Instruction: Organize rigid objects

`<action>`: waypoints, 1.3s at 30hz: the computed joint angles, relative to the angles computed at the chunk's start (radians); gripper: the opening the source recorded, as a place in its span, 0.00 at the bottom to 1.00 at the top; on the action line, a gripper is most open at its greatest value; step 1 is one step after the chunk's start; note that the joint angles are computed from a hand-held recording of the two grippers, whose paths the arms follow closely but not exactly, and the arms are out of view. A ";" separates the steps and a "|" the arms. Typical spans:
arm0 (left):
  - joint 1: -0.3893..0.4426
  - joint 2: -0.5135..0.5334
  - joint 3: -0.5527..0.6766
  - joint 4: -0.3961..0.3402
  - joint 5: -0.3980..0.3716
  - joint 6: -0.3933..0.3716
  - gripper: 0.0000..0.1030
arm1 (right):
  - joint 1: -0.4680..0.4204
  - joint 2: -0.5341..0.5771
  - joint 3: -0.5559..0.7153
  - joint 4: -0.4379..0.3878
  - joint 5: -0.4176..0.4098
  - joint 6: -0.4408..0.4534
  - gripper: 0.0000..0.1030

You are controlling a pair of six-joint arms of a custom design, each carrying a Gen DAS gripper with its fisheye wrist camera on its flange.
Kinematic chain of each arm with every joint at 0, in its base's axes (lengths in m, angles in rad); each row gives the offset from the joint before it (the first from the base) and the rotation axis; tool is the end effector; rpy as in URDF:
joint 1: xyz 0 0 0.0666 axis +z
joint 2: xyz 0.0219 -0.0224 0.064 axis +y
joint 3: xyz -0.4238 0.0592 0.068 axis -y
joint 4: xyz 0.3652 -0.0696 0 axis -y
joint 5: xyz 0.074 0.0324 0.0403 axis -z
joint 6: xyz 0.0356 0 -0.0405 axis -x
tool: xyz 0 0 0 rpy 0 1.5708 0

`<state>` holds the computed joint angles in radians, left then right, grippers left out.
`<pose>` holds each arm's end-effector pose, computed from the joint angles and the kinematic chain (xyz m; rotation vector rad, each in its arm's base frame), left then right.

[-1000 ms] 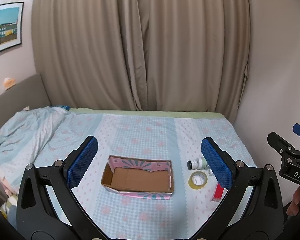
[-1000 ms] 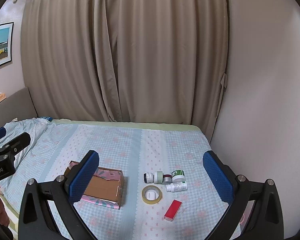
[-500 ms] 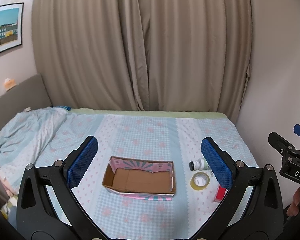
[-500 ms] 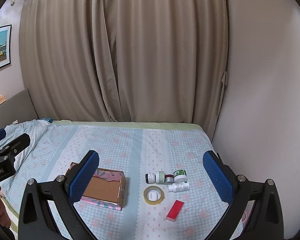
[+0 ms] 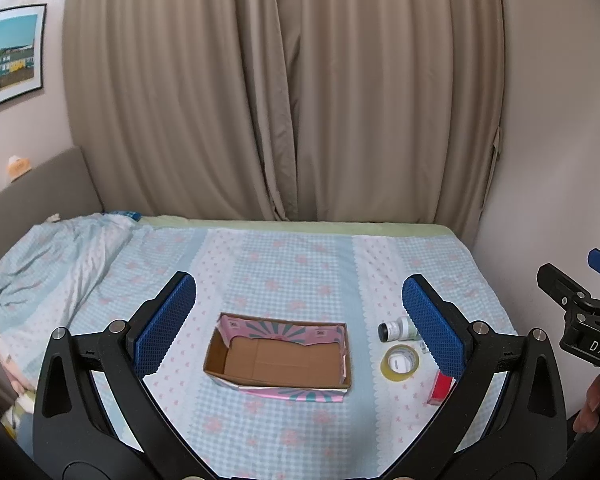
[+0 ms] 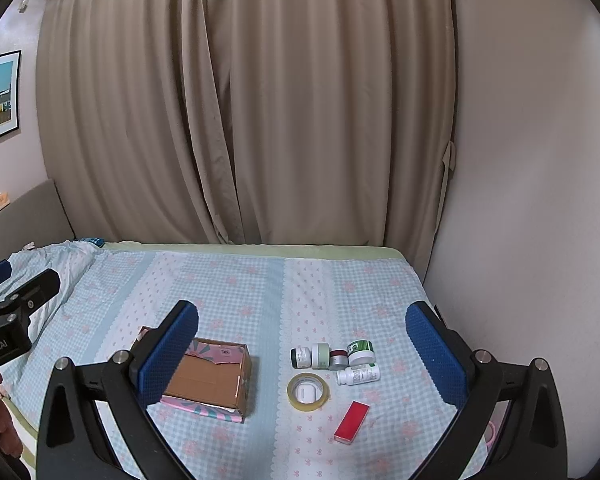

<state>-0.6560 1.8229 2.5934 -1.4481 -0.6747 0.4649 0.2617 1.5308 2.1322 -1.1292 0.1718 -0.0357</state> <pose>0.4370 -0.3088 0.7144 -0.1475 2.0783 0.0874 0.4539 0.1149 0.7083 -0.1328 2.0858 -0.0001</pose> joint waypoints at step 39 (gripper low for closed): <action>0.019 0.112 0.186 -0.076 0.114 -0.014 0.99 | -0.006 0.001 0.004 -0.013 0.005 -0.027 1.00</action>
<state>-0.6366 1.9351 2.7790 -1.5243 -0.5610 0.4513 0.2556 1.5318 2.1365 -1.1427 0.1769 -0.0624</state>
